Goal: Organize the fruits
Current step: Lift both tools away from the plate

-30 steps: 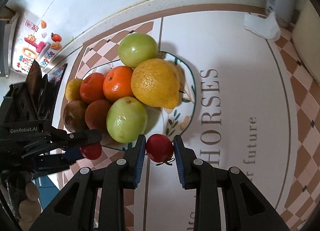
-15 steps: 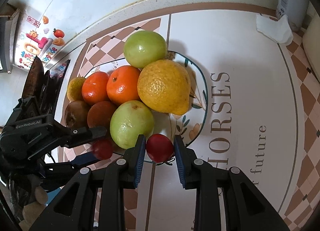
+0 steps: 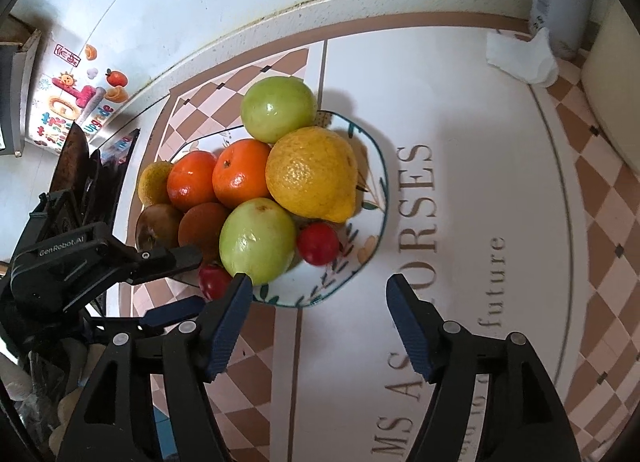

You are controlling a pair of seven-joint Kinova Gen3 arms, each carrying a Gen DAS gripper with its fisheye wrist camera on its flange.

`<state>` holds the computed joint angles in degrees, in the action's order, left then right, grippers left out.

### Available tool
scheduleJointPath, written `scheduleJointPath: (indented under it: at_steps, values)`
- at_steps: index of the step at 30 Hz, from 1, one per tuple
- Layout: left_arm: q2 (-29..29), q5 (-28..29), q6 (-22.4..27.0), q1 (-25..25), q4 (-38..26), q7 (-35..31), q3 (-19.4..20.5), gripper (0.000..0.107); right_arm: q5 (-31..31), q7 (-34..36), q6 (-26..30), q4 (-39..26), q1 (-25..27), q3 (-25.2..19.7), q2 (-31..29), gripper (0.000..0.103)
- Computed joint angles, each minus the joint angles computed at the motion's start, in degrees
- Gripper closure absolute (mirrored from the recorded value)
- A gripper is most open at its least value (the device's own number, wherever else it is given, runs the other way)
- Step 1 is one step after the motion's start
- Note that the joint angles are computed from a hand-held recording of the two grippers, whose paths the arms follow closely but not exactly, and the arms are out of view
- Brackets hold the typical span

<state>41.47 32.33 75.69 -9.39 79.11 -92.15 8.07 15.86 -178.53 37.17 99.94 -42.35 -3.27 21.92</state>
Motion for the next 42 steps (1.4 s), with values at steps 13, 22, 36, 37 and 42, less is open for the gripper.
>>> scheduleJointPath:
  at_steps: [13,22,36,37,42]
  values:
    - [-15.32,-27.73,-13.76,17.94,6.55,-13.40,-8.16,0.020,5.25,-7.29,19.34,-7.69,-4.58,-1.81,-1.45,0.010]
    - [-23.33,-32.12,-22.46,15.08,14.58,-14.81,-3.96,0.006,8.54,-12.20,27.37,-11.89,-7.95,-3.44,-1.96,0.007]
    - [-36.95,-19.90,-21.92,7.54,19.50,-33.09,-5.33,0.006,17.60,-22.97,48.58,-27.52,-20.02,-6.13,0.54,0.007]
    - [-38.11,-18.44,-21.56,6.78,19.83,-35.40,-5.94,0.006,18.19,-23.01,50.91,-29.70,-21.81,-5.45,1.26,0.007]
    - [-42.87,-12.18,-18.21,3.68,20.74,-45.31,-9.83,0.006,20.59,-22.97,62.45,-41.02,-29.18,-3.17,5.39,0.007]
